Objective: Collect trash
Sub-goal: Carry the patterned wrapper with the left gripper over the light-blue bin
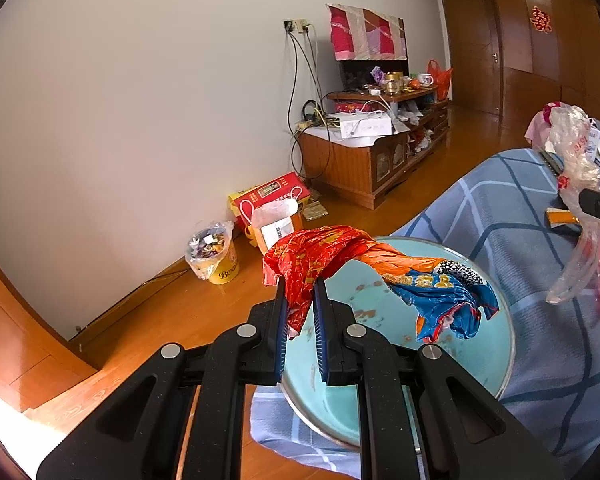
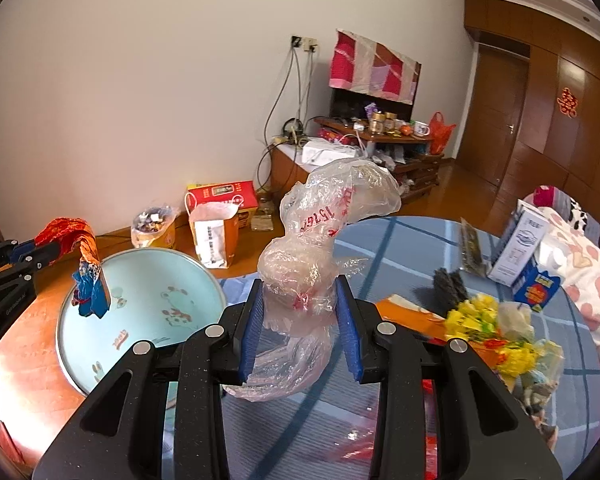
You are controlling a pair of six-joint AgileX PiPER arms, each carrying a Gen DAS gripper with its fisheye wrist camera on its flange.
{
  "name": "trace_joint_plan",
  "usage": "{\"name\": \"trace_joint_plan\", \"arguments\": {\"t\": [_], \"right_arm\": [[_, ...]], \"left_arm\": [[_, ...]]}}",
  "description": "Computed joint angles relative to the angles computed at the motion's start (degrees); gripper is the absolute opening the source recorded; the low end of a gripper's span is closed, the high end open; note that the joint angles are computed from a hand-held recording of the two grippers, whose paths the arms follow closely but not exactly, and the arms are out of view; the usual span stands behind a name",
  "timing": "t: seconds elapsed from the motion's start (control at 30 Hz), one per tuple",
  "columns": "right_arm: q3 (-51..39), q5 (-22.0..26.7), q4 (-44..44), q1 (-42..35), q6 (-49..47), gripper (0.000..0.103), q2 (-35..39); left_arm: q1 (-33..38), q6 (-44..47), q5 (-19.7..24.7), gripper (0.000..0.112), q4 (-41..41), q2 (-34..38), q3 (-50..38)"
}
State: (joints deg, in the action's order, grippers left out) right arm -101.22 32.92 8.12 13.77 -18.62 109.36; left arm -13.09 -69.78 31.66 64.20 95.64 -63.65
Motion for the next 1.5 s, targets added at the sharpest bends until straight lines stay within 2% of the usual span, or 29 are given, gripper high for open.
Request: {"name": "trace_joint_plan", "arguments": {"t": [0.67,1.3,1.43,1.47,1.5], "right_arm": [[-2.41,1.51,-1.74,5.17,0.75,0.036,3.37],[-3.23,2.83,-1.26,6.09,-0.41,0.036,4.24],[-4.07,3.84,-0.15,6.21,-1.82,0.038,4.83],[-4.16,4.08,0.82,6.16,-2.74,0.042,4.94],[-4.10,4.20,1.67,6.10,-3.51,0.046,4.98]], "left_arm": [[2.98,0.63,-0.14,0.012,-0.81,-1.41,2.65],[3.65,2.00,-1.27,0.015,-2.38,-1.61,2.92],[3.79,3.00,-2.31,0.016,-3.37,-1.84,3.15],[3.85,3.49,-2.85,0.020,-3.86,-1.91,3.24],[3.84,4.12,-3.04,0.031,-4.35,-1.89,3.19]]}}
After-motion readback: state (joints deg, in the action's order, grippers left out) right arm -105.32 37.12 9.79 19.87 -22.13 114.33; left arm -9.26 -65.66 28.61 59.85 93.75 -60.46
